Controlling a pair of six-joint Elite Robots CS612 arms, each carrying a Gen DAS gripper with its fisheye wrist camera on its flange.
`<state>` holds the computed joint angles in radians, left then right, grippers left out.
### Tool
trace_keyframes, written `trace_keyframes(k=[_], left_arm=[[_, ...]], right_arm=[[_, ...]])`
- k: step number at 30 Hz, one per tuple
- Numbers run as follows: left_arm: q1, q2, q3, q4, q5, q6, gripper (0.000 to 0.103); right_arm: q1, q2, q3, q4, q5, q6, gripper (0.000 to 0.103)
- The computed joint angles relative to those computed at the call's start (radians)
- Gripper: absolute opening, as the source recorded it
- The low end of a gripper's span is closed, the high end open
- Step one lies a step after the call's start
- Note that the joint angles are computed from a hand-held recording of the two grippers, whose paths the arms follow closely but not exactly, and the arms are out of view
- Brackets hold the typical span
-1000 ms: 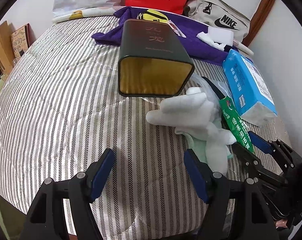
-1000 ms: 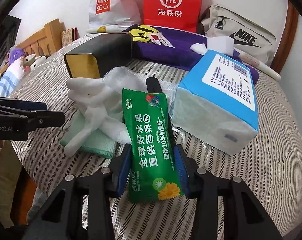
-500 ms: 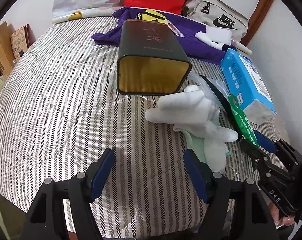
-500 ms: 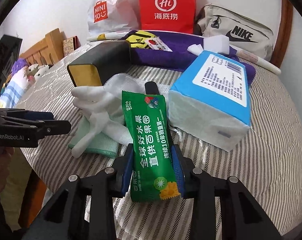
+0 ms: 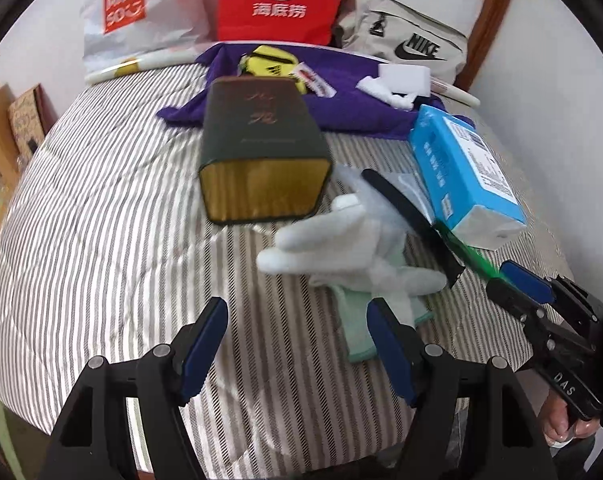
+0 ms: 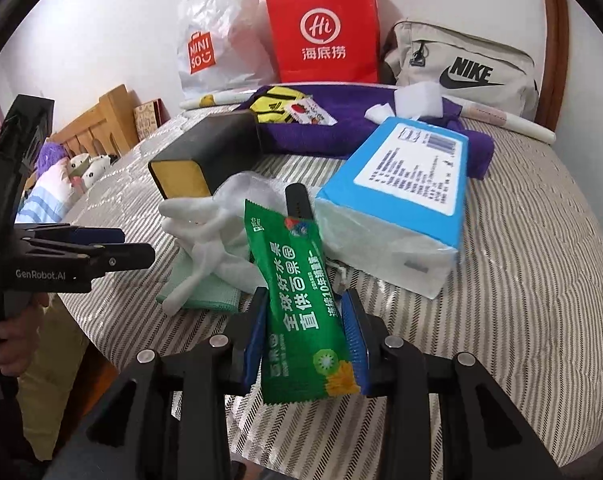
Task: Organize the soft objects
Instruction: 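Grasp the green fruit packet with the right tool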
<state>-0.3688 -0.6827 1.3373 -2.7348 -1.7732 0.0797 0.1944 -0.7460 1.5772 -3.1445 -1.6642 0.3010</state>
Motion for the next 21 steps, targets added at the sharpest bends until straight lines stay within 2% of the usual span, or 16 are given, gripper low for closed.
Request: trace_keyframes(k=[2,6,8,10,12,13,18,21], left_arm=[[-0.01,0.005,-0.009,0.004,0.015,0.019,0.07],[-0.023,0.019,-0.03,0.015,0.031,0.03,0.07],[-0.023,0.026,-0.042,0.021,0.022,0.026,0.07],[-0.023,0.03,-0.046,0.021,0.016,0.028,0.07],[-0.023,0.032,-0.051,0.021,0.021,0.031,0.07],[-0.022,0.034,-0.055,0.022,0.021,0.028,0.071],[-0.016,0.04,-0.071,0.036,0.013,0.02,0.07],[-0.016,0.041,-0.075,0.041,0.017,0.028,0.071]], right_arm=[[-0.004,-0.005,0.007,0.005,0.006,0.005,0.02],[-0.008,-0.004,0.011,0.019,0.004,0.005,0.02],[-0.014,-0.004,0.018,0.005,0.031,0.005,0.02],[-0.023,-0.002,0.022,-0.018,0.076,0.004,0.028],[-0.026,0.006,0.017,-0.039,0.093,-0.013,0.045],[-0.026,0.01,0.011,-0.041,0.097,-0.026,0.049],[-0.025,0.033,-0.027,0.012,0.125,-0.063,0.051],[-0.013,0.047,-0.047,0.038,0.084,-0.094,0.053]])
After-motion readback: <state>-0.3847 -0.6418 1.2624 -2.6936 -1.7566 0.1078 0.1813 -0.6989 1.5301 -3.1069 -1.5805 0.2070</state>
